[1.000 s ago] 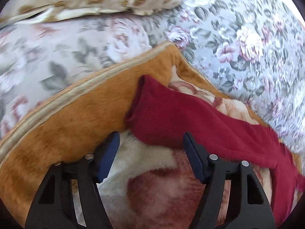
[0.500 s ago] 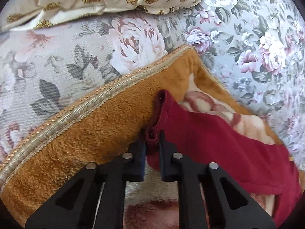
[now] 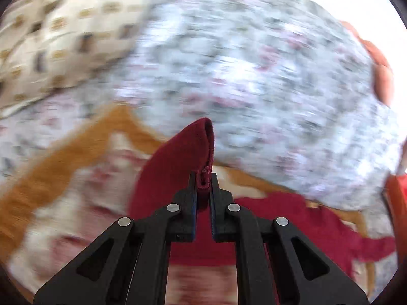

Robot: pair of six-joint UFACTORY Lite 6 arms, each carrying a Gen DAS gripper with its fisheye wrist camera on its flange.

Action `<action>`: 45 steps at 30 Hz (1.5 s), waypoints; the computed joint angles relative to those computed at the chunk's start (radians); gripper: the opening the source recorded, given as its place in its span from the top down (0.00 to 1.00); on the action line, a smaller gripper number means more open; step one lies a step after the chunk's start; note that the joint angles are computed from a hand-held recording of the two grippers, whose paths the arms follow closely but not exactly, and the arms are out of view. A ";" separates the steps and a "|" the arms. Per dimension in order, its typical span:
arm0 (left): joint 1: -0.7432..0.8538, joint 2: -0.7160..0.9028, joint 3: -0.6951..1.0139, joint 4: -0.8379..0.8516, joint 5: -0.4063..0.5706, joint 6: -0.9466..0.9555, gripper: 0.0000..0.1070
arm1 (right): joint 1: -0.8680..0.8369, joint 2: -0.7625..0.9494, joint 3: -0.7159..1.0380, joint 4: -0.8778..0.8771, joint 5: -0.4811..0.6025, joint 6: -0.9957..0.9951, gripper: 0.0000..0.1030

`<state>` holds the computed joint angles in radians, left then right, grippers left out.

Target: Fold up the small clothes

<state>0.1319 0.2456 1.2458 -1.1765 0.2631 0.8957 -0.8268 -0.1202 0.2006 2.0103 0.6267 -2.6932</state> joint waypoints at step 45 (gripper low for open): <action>-0.656 0.104 -0.344 -1.561 0.096 1.129 0.58 | 0.344 0.913 1.335 -0.776 0.062 1.278 0.95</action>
